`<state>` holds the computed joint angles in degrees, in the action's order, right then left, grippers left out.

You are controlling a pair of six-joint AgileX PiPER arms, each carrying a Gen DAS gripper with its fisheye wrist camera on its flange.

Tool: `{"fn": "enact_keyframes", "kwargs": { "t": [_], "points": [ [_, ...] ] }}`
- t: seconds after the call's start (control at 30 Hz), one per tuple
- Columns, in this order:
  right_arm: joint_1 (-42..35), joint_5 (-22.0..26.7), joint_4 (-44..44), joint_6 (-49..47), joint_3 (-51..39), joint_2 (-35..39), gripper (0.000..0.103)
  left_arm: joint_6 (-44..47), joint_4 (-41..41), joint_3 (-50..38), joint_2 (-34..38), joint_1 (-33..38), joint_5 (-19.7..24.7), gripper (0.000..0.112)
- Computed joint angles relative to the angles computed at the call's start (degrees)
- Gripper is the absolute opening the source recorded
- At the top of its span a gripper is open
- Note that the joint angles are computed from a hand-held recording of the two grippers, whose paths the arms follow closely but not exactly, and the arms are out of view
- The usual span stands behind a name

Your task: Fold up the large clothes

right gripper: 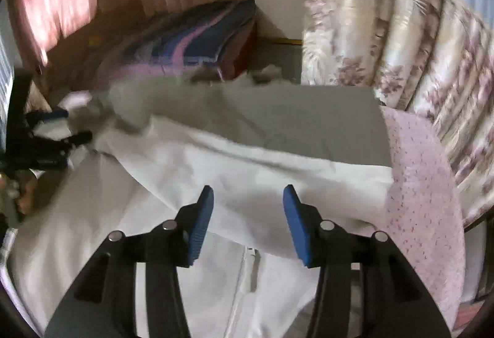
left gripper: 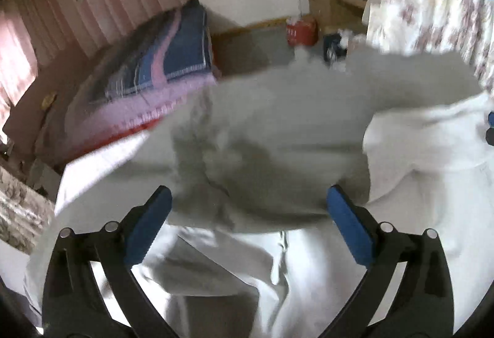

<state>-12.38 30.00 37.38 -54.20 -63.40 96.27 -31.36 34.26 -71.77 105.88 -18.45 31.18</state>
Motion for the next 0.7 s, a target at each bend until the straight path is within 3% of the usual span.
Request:
{"fn": "enact_keyframes", "kwargs": {
  "t": [0.03,0.13,0.17,0.27,0.37,0.43,0.57,0.6,0.7],
  "points": [
    [1.82,-3.22,-4.85,3.26,0.72,0.97,0.047,-2.12,1.74,0.6,1.05,-0.26,-0.12,0.099],
    [0.87,-5.26,-8.71,5.56,0.77,4.34,0.047,-3.34,3.34,2.51,2.51,0.81,-2.65,0.1],
    [0.41,-6.11,-8.5,4.8,0.9,4.9,0.053,-3.23,3.68,2.88,2.78,1.27,-3.53,0.1],
    [-1.8,-5.25,-3.48,0.43,0.9,5.53,0.057,4.93,-5.72,1.75,3.84,4.13,-4.93,0.1],
    [0.34,-8.17,-9.89,6.84,2.75,3.39,0.06,6.22,-8.12,2.87,1.92,4.92,-4.72,0.1],
    [1.04,-7.98,-11.64,9.78,3.75,1.36,0.067,5.25,-8.39,5.4,-1.24,4.9,-4.57,0.1],
    [0.84,-6.47,-9.3,9.65,8.31,-7.09,0.085,-1.16,-4.1,11.78,-10.32,4.95,-2.63,0.1],
    [1.16,-6.61,-8.59,9.68,10.2,-10.63,0.093,0.05,-5.9,14.39,-13.99,6.03,-3.02,0.1],
    [1.32,-9.98,0.75,2.23,16.77,-23.01,0.101,5.44,-11.83,22.06,-25.0,10.99,-4.87,0.1]
  ]
}}
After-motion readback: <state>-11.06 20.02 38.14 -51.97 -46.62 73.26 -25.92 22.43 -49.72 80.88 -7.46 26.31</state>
